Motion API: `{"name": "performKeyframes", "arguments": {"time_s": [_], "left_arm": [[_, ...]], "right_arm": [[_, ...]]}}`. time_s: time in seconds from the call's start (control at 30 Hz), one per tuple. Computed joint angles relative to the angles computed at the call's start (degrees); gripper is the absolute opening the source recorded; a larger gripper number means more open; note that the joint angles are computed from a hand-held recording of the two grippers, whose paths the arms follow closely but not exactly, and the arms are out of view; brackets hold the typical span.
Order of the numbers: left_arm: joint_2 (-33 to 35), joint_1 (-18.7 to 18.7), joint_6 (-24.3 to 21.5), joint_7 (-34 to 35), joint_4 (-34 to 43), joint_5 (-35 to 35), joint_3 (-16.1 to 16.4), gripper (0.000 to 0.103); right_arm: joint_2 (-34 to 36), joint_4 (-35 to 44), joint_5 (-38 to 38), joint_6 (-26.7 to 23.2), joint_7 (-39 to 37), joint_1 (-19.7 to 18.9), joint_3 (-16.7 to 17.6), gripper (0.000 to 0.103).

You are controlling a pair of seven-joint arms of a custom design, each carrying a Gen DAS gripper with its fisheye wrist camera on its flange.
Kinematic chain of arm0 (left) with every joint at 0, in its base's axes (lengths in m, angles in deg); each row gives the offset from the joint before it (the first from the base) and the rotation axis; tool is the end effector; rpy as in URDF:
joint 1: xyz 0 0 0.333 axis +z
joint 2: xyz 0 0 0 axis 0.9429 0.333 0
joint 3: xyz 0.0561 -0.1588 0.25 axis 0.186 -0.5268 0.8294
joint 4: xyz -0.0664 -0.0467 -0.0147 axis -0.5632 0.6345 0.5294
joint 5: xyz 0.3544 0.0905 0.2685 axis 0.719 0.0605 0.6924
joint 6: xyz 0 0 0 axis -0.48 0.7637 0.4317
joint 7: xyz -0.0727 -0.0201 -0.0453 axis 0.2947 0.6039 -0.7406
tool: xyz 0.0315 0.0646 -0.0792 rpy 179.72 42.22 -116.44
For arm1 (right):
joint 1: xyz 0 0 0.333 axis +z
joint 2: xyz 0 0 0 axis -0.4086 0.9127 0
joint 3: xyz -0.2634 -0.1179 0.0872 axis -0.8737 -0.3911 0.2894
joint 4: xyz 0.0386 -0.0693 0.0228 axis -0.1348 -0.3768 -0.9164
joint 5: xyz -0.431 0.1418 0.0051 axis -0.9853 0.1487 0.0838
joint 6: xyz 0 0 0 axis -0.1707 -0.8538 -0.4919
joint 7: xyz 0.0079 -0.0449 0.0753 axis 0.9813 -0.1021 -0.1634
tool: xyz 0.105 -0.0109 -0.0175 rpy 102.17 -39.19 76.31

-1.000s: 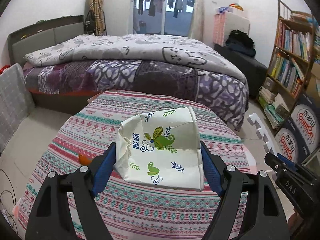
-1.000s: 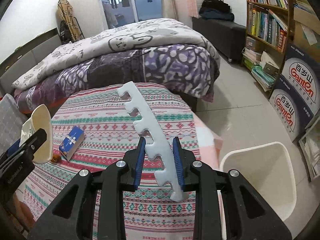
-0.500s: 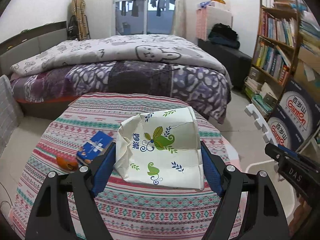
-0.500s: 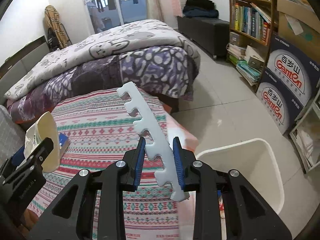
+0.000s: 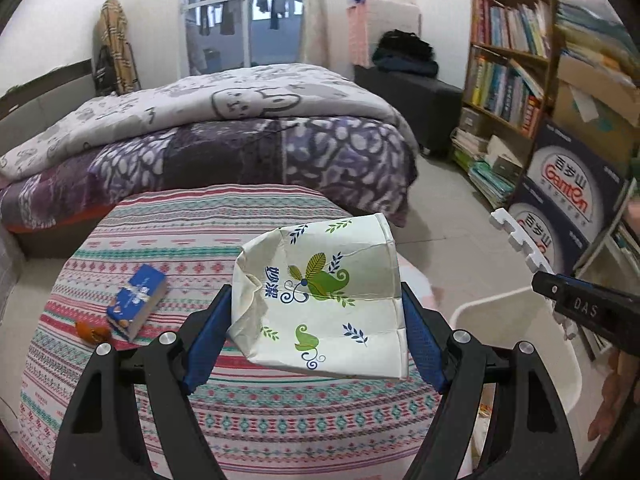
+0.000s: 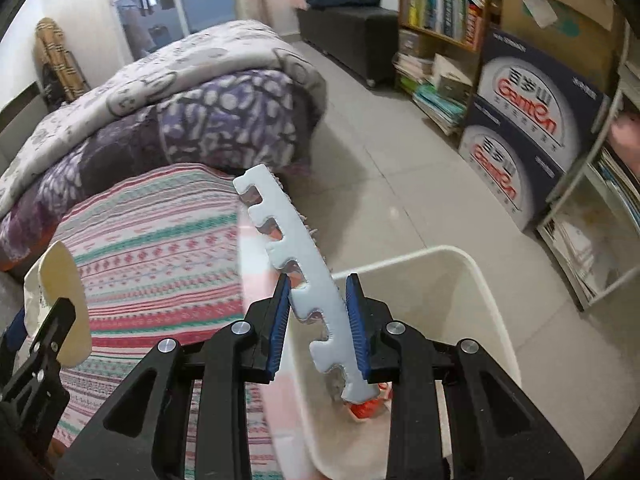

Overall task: Collect trash
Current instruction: 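Lift the tissue box and foam strip with both tools toward the bin, then open the right tool to drop the foam strip while the left tool drops the tissue box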

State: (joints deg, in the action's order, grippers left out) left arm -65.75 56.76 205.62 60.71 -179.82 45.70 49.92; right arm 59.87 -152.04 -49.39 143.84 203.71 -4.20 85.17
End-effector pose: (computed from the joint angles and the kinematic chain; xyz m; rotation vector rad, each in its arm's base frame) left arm 0.4084 -0.2965 0.5706 -1.8975 1.4132 -0.6647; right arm 0.5037 0.3217 0.5709 -1.9096 1.7368 -0.4653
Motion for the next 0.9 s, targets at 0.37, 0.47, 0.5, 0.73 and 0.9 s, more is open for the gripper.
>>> {"name": "performKeyframes", "arguments": {"time_s": [0.37,0.47,0.5,0.73,0.9], "left_arm": [[8.2,-2.4,2.8,2.5,5.5,0.3,-0.9,0.077],[10.4,-3.4,3.8,3.2,7.0,-0.3,-0.8,0.077],[11.2,-3.8,4.2,3.5,7.4,-0.6,-0.7,0.077],[17.1,-6.7,7.3,7.0,11.1,-4.0,-0.1,0.077],[21.3,-8.5,8.9,9.1,14.4,-4.5,-0.1,0.077]], "right_arm": [[-3.6,-2.5,-2.8,-0.9,4.3,-3.6,-0.6,0.048],[-4.6,-3.2,-3.3,-0.7,5.7,-4.8,-0.6,0.059],[-4.9,-3.4,-3.1,-0.6,6.0,-5.1,-0.8,0.063],[-6.8,-5.1,-0.8,0.1,7.0,-7.1,-1.7,0.078],[-8.2,-6.4,0.3,0.8,7.0,-8.3,-1.9,0.084]]}}
